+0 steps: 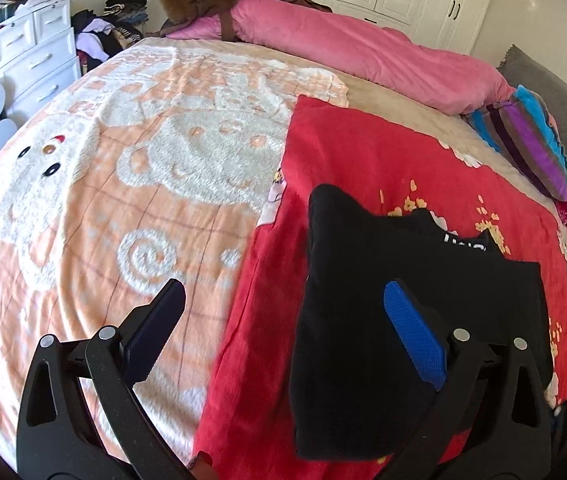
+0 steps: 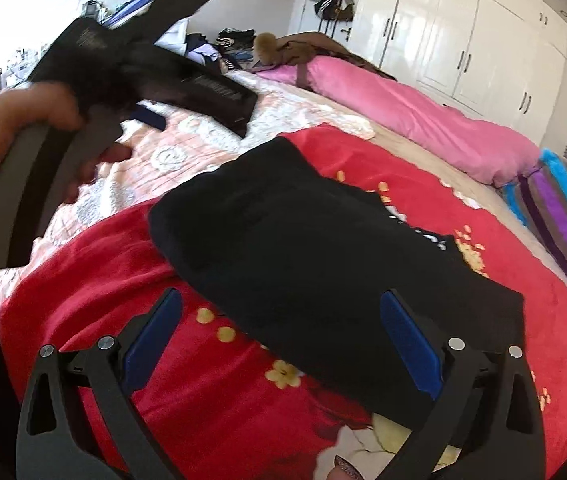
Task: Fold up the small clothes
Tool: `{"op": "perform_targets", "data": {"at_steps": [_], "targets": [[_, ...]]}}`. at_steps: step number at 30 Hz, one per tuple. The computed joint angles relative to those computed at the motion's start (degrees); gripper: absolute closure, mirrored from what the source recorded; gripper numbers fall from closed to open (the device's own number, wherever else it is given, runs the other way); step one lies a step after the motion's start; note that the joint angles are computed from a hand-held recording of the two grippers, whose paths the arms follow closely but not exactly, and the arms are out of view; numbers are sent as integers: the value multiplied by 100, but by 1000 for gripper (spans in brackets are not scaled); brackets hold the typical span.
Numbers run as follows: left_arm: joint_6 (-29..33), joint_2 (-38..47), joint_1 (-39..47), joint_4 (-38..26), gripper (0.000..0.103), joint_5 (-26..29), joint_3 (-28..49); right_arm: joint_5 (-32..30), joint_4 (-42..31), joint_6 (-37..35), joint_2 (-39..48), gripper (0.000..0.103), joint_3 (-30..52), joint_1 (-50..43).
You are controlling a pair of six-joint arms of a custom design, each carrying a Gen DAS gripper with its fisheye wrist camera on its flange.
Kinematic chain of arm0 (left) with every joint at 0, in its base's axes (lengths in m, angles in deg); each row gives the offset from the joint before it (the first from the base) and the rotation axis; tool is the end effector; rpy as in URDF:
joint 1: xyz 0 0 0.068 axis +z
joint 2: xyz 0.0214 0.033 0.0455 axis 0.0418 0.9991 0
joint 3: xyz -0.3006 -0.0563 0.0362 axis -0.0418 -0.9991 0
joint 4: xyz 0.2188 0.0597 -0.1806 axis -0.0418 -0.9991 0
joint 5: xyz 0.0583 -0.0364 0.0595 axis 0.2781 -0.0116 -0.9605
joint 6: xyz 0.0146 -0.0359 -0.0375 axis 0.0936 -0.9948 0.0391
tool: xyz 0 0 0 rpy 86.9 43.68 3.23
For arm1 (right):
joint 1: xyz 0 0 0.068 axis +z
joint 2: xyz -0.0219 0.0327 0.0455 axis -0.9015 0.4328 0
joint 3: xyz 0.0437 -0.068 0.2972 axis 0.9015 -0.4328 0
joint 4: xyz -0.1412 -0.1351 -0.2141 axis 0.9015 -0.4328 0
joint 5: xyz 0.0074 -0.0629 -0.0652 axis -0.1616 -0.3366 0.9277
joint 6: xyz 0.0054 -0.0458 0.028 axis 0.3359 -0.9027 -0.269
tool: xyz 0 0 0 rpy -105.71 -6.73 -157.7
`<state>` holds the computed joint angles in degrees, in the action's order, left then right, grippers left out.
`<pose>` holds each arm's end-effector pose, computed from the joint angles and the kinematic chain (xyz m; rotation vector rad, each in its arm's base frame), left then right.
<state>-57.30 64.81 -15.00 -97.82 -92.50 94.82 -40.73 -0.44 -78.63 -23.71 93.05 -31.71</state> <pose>0.2606 -0.0749 0.2648 -0.2847 2.4377 -0.1121 0.1837 0.1154 0.2287 -0.8329 2.1456 0.1288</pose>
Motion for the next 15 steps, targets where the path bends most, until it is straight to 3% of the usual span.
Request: {"op": "perform_targets", "data": {"at_steps": [4, 15], "targets": [[68, 318, 2, 130, 10, 94, 189, 338, 360, -160, 235, 5, -87, 360], [510, 1111, 84, 344, 10, 248, 575, 260, 944, -292, 923, 5, -65, 314]]}}
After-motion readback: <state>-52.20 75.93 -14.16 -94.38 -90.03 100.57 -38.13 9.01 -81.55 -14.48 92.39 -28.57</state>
